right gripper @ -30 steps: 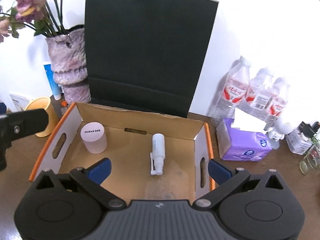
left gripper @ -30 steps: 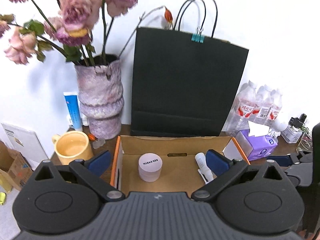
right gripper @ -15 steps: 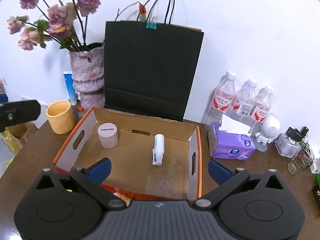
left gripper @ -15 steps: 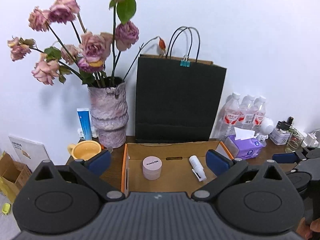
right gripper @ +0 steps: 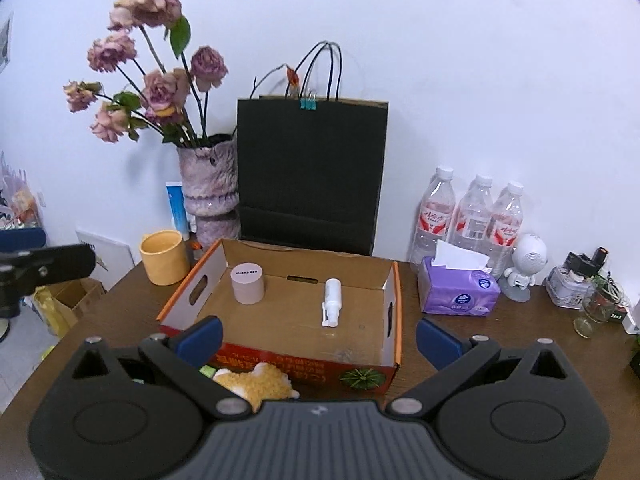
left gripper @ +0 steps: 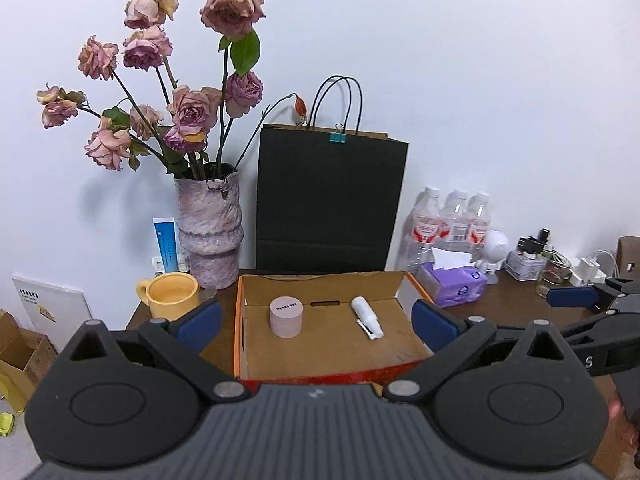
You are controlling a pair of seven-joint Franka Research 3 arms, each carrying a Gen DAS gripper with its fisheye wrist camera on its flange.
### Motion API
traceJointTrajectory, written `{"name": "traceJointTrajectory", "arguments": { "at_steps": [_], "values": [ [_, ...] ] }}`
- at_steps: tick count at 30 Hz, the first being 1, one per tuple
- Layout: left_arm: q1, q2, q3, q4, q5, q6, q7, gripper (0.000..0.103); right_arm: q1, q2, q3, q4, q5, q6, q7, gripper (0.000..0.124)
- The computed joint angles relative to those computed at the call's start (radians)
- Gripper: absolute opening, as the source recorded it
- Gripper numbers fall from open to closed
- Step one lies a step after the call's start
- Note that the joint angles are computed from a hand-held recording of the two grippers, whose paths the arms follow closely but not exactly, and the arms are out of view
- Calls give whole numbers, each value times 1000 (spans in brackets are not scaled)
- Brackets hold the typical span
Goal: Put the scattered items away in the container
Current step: 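Raise both open tools up and away from the box, then move left tool to the plastic bag while right tool approaches the purple pouch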
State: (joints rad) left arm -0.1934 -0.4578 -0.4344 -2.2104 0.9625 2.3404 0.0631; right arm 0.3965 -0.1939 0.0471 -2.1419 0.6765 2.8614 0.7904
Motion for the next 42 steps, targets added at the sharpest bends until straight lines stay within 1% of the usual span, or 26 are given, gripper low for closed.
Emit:
{"name": "traceJointTrajectory", "arguments": {
  "at_steps": [7,10,14,18,19,23,24,28,33,36,38,39,41,42],
  "values": [
    [-23,-99,-34,-83,14,35,-53,103,52,-115,-57,-124,129,32,-156,103],
    [-25,-147,-55,-122,22,50,-86,103,102,-171,-102,-179,221,59,-259,103],
    [-38,-206,-73,-180,8,68,-114,103,162,-247,-147,-260,316,128,-379,103],
    [-49,-272,-104,-243,0,81,-154,103,205,-330,-197,-331,374,132,-456,103],
    [-50,-286,-119,-254,-1,69,-158,103,214,-350,-210,-347,386,128,-474,103],
    [-66,-336,-178,-294,-7,1,-179,103,201,-412,-224,-407,399,106,-485,103],
    [-76,-343,-189,-301,-12,-17,-182,103,198,-424,-225,-422,402,108,-487,103],
    [-111,-367,-220,-339,-12,-49,-224,103,198,-469,-228,-492,408,137,-499,103],
    [-149,-354,-265,-357,-21,-108,-303,103,262,-521,-261,-573,417,218,-511,103],
    [-169,-348,-290,-371,-3,-135,-373,103,291,-557,-285,-616,393,224,-488,103],
    [-183,-332,-296,-371,-4,-169,-401,103,332,-588,-308,-645,388,265,-492,103],
    [-195,-324,-290,-373,-11,-181,-413,103,370,-608,-328,-661,391,307,-505,103],
    [-220,-312,-275,-383,-24,-193,-448,103,475,-646,-387,-688,385,422,-527,103],
    [-231,-306,-269,-387,-28,-199,-464,103,547,-668,-430,-706,365,504,-531,103]
  ]
}}
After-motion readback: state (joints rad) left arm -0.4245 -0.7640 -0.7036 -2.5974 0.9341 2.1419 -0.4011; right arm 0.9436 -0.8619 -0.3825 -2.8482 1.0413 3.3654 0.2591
